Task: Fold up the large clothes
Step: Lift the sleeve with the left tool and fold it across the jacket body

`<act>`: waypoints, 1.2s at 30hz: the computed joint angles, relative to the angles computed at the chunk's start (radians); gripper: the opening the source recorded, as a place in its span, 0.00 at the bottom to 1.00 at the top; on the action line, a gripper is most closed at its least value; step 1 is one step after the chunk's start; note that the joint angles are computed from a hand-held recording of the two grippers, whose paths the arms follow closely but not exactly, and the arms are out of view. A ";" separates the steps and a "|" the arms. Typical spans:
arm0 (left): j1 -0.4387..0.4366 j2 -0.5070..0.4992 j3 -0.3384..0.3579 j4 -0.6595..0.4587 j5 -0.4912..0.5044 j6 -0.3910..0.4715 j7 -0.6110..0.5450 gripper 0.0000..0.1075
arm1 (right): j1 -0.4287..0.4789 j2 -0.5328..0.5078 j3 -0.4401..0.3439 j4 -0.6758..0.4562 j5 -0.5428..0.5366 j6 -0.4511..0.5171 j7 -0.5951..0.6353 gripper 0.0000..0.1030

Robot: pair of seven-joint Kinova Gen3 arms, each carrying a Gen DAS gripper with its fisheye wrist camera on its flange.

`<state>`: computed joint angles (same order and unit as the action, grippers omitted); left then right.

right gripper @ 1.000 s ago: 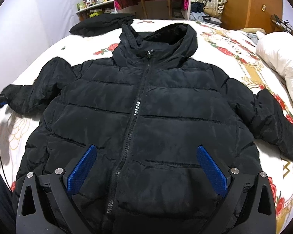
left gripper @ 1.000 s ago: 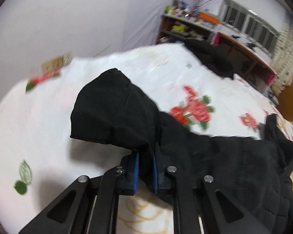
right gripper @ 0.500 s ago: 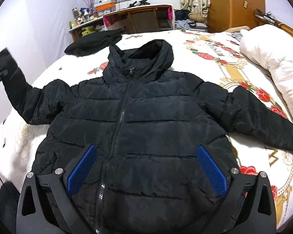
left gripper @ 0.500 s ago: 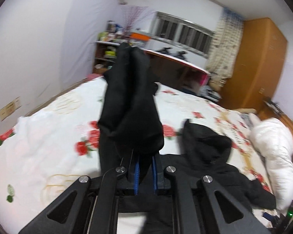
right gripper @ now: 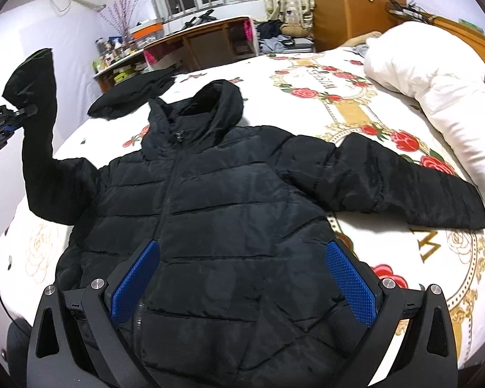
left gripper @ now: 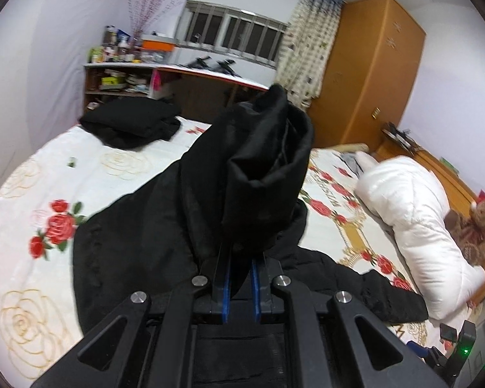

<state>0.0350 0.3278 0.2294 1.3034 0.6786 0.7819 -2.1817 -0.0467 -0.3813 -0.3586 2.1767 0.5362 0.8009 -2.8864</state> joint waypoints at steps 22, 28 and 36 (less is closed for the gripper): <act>0.302 0.213 0.061 -0.080 -0.188 0.057 0.133 0.10 | 0.140 -0.068 0.120 0.145 -0.125 -0.099 0.146 0.99; 0.312 0.293 0.081 -0.153 -0.217 0.177 0.211 0.29 | 0.162 -0.054 0.118 0.139 -0.135 -0.099 0.167 0.99; 0.173 0.204 0.125 -0.036 -0.038 0.176 0.016 0.69 | 0.169 -0.019 0.100 0.103 -0.107 -0.108 0.153 0.99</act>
<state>0.2084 0.5313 0.3539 1.2672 0.6401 0.9582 -2.1654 0.1226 -0.4002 -0.2591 2.2798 0.4290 0.6933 -2.7337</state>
